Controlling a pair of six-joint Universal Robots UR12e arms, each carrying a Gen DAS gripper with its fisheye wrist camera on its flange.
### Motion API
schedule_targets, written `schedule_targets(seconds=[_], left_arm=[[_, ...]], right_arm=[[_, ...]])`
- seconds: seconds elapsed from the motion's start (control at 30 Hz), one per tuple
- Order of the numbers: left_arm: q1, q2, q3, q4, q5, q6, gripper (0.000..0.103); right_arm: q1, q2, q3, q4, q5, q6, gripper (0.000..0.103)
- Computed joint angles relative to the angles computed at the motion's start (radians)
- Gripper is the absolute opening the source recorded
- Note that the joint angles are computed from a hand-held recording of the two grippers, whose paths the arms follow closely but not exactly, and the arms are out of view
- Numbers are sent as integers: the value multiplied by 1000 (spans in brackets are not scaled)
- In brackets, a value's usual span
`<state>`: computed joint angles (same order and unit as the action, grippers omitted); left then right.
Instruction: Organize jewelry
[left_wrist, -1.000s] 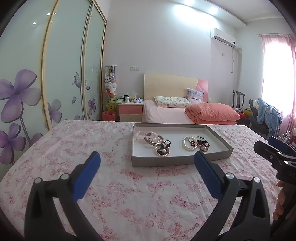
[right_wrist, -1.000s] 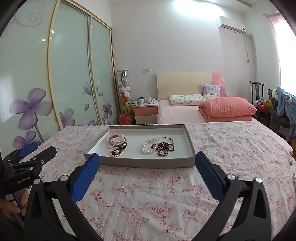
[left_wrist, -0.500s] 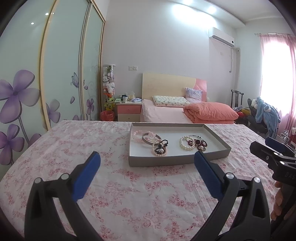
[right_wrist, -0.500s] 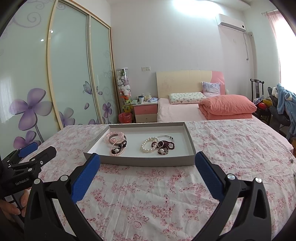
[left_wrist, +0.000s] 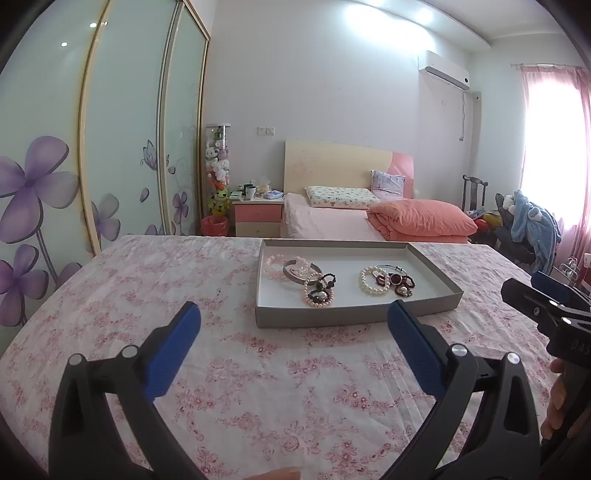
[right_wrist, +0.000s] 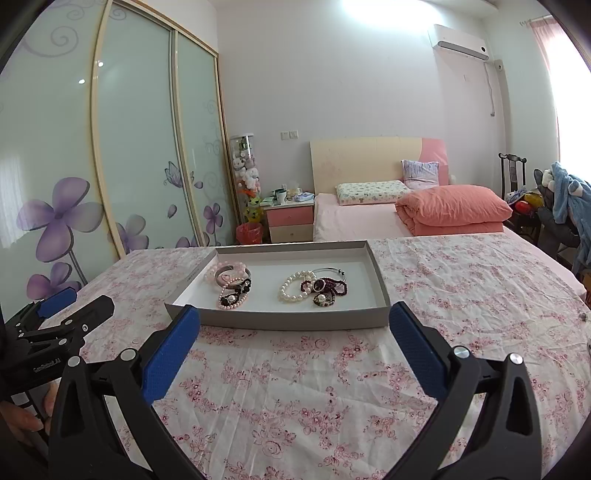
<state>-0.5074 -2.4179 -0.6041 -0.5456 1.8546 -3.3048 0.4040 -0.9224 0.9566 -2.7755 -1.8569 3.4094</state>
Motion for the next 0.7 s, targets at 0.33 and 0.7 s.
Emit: schedule_targets(seconds=[0.33, 0.7], left_arm=[[0, -2, 4, -9, 2, -1, 99], [0, -4, 6, -12, 0, 0, 99]], right_arm=[[-2, 1, 0, 8, 7, 11, 101], [-2, 0, -1, 9, 7, 11, 101]])
